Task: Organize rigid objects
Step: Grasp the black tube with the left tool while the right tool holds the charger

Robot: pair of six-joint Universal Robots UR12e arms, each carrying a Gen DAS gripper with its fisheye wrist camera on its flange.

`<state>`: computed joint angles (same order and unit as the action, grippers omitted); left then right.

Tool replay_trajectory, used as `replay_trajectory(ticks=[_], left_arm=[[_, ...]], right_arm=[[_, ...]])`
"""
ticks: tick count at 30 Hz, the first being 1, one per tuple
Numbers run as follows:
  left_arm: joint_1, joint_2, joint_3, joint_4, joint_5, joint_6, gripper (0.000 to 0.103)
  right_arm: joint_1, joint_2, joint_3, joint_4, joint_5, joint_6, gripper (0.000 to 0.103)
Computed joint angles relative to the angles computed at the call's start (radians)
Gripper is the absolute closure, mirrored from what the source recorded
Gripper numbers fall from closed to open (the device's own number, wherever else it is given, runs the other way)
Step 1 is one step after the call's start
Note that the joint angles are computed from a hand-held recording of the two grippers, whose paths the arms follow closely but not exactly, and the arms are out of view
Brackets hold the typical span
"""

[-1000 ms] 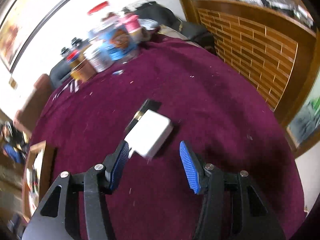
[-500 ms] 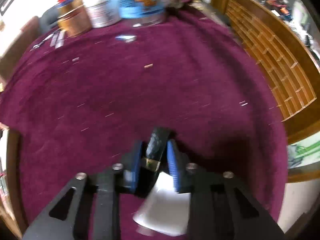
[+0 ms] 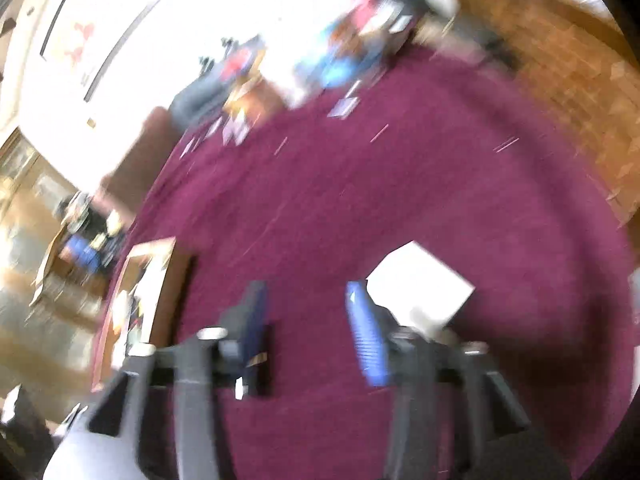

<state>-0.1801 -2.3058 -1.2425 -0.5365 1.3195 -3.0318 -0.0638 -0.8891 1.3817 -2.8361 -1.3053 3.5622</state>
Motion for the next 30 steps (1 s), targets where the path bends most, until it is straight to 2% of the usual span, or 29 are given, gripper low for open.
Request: replay_trajectory(ticks=[2,3,9,12,15,16,18,22,23,25,26,27,28,30], left_arm=[[-0.006,-0.022,0.044,-0.073,-0.031,-0.013,0.027],[-0.01,-0.03,0.06,-0.094,-0.034,-0.017,0.027],[-0.049,-0.106,0.189,-0.171,0.011,-0.022,0.027],[-0.059,-0.147,0.261,-0.224,-0.005,-0.06,0.027],[-0.073,-0.186,0.329,-0.265,0.014,-0.077,0.028],[-0.078,-0.198,0.348,-0.274,0.022,-0.076,0.028],[-0.088,-0.221,0.382,-0.282,0.034,-0.07,0.028],[-0.108,-0.283,0.478,-0.328,0.063,-0.055,0.029],[-0.113,-0.29,0.486,-0.315,0.082,-0.045,0.029],[-0.123,-0.295,0.485,-0.274,0.127,-0.007,0.055],[-0.124,-0.296,0.482,-0.258,0.141,0.009,0.063],[-0.123,-0.293,0.475,-0.247,0.139,0.018,0.079],[-0.12,-0.292,0.474,-0.248,0.124,0.026,0.088],[-0.111,-0.291,0.474,-0.257,0.095,0.031,0.09]], right_arm=[[0.0,-0.014,0.044,-0.075,-0.103,0.014,0.041],[-0.002,-0.015,0.052,-0.075,-0.121,0.014,0.041],[-0.007,0.019,0.03,-0.044,-0.104,-0.062,0.041],[-0.008,0.05,-0.002,-0.058,-0.067,-0.06,0.041],[-0.014,0.086,-0.03,-0.069,-0.03,-0.046,0.04],[-0.015,0.089,-0.042,-0.03,-0.015,-0.047,0.039],[-0.018,0.083,-0.029,-0.061,-0.003,-0.068,0.038],[-0.022,0.082,-0.022,-0.062,0.019,-0.069,0.038],[-0.022,0.082,-0.022,-0.062,0.022,-0.067,0.038],[-0.022,0.082,-0.022,-0.06,0.029,-0.068,0.038],[-0.023,0.083,-0.023,-0.059,0.031,-0.069,0.038],[-0.023,0.082,-0.022,-0.058,0.032,-0.071,0.038],[-0.023,0.082,-0.022,-0.057,0.033,-0.072,0.038],[-0.022,0.081,-0.021,-0.055,0.03,-0.075,0.037]])
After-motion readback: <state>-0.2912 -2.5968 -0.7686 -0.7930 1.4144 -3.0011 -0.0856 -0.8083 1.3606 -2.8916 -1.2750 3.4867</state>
